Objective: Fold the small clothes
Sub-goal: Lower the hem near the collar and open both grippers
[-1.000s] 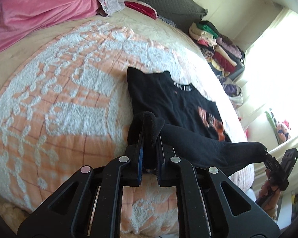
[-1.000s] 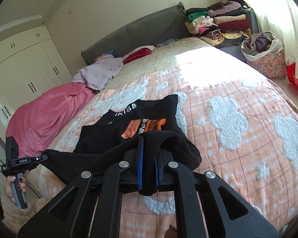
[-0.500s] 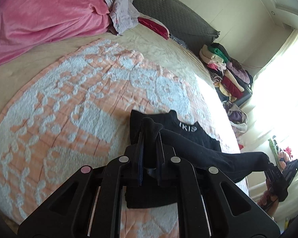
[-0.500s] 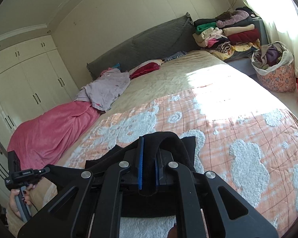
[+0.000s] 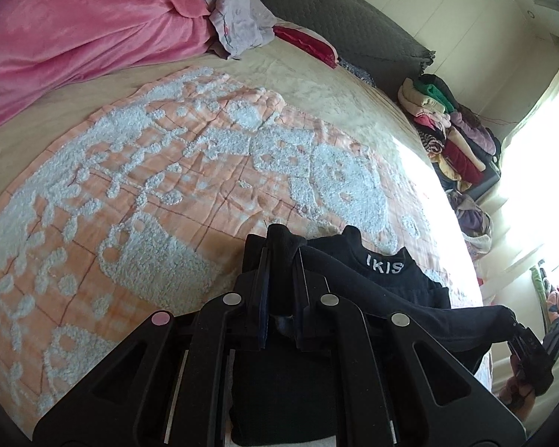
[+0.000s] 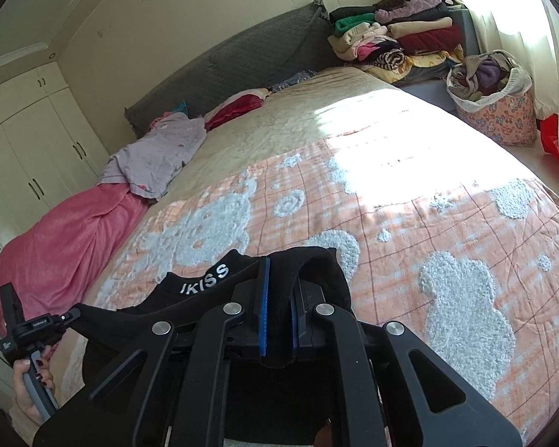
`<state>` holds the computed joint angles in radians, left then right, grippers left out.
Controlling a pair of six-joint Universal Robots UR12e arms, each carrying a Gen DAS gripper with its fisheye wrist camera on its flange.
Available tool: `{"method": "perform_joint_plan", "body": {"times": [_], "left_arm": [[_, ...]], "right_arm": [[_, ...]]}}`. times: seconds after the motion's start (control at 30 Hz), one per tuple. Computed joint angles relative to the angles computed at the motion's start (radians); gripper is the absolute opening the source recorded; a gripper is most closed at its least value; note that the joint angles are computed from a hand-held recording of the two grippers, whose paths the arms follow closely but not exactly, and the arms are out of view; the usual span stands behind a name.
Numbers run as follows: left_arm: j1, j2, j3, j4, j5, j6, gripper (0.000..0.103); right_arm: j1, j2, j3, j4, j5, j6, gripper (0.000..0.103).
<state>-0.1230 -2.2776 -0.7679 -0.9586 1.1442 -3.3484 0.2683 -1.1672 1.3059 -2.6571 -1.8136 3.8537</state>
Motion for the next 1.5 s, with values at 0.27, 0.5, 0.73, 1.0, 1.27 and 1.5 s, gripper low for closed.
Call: {"method": "perform_joint_plan", "body": {"times": [0.27, 0.5, 0.73, 1.0, 1.27, 1.5], "left_arm": [[-0.015, -0.009, -0.022, 0.044, 0.070, 0.038, 0.013], [-0.017, 0.050, -0.130, 0.244, 0.100, 0.074, 0.038], [-0.031, 0.077, -0.162, 0.233, 0.053, 0.183, 0.039], [-0.073, 0.082, -0.170, 0.051, 0.078, 0.380, 0.015], [-0.093, 0.039, -0.124, 0.011, 0.179, 0.422, 0.015], [-0.090, -0.033, -0.009, -0.035, 0.168, 0.373, 0.020]], "right_arm": [[-0.006, 0.031, -0.032, 0.114, -0.007, 0.028, 0.025], [0.019, 0.012, 0.001, 0.085, -0.084, 0.036, 0.056], [0.068, 0.024, -0.043, 0.134, -0.114, -0.129, 0.066], [0.101, 0.081, -0.138, 0.296, -0.057, -0.293, 0.030], [0.090, 0.158, -0.224, 0.425, -0.063, -0.294, 0.029], [0.072, 0.202, -0.286, 0.420, -0.069, -0.286, 0.029]]}}
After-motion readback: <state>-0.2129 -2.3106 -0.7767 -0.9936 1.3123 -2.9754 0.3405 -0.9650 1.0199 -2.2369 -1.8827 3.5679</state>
